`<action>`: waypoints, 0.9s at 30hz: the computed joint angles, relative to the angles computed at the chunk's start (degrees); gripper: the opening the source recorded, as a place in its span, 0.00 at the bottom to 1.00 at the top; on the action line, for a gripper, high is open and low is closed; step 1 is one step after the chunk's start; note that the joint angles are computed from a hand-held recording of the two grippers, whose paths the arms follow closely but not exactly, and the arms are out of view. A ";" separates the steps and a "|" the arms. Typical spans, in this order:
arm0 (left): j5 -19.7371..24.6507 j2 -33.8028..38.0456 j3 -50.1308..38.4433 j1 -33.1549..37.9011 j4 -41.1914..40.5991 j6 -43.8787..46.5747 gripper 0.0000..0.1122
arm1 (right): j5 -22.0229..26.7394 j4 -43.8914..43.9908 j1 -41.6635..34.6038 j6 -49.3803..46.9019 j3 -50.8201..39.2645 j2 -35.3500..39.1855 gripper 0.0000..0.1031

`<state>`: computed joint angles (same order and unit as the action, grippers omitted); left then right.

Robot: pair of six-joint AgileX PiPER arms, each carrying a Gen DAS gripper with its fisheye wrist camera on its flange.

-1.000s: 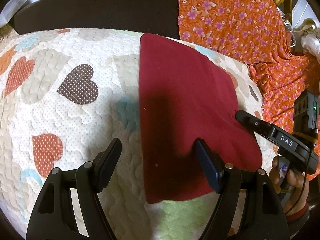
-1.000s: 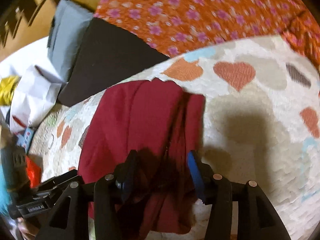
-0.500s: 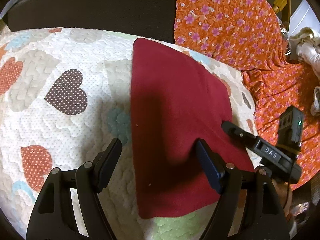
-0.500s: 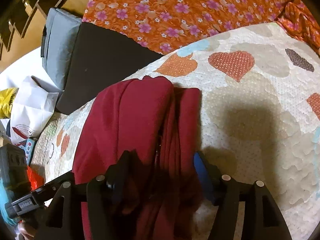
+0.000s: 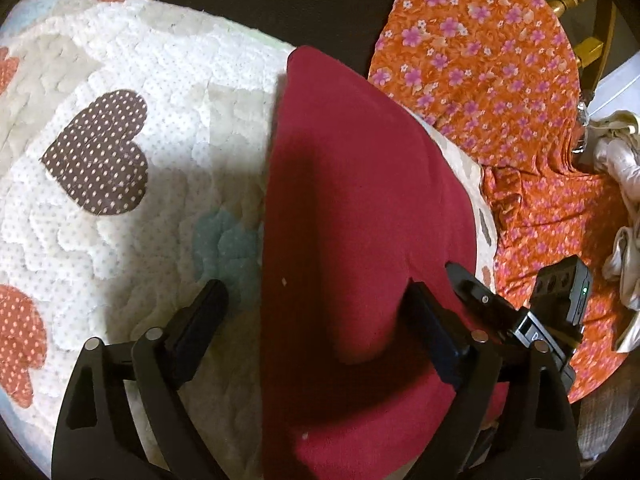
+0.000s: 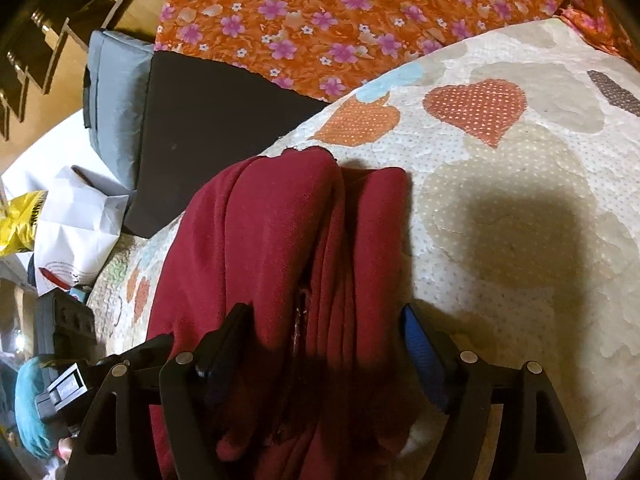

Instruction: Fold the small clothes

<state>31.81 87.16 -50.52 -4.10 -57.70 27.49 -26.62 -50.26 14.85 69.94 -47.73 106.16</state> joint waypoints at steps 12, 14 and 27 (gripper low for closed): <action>-3.91 -5.18 1.81 -5.95 6.95 -1.36 0.56 | 1.73 19.15 5.90 -23.12 3.93 -3.83 0.39; -1.86 -8.19 2.05 -5.76 10.21 -4.62 0.56 | 2.66 20.39 7.72 -23.57 5.86 -6.23 0.38; 16.12 -37.21 14.15 -3.90 33.50 -28.16 0.56 | 9.07 48.00 29.47 -42.25 13.90 -13.84 0.37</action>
<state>47.93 49.95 -36.37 -8.00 -24.20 -0.66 -17.55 -2.26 44.32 27.69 -33.83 92.31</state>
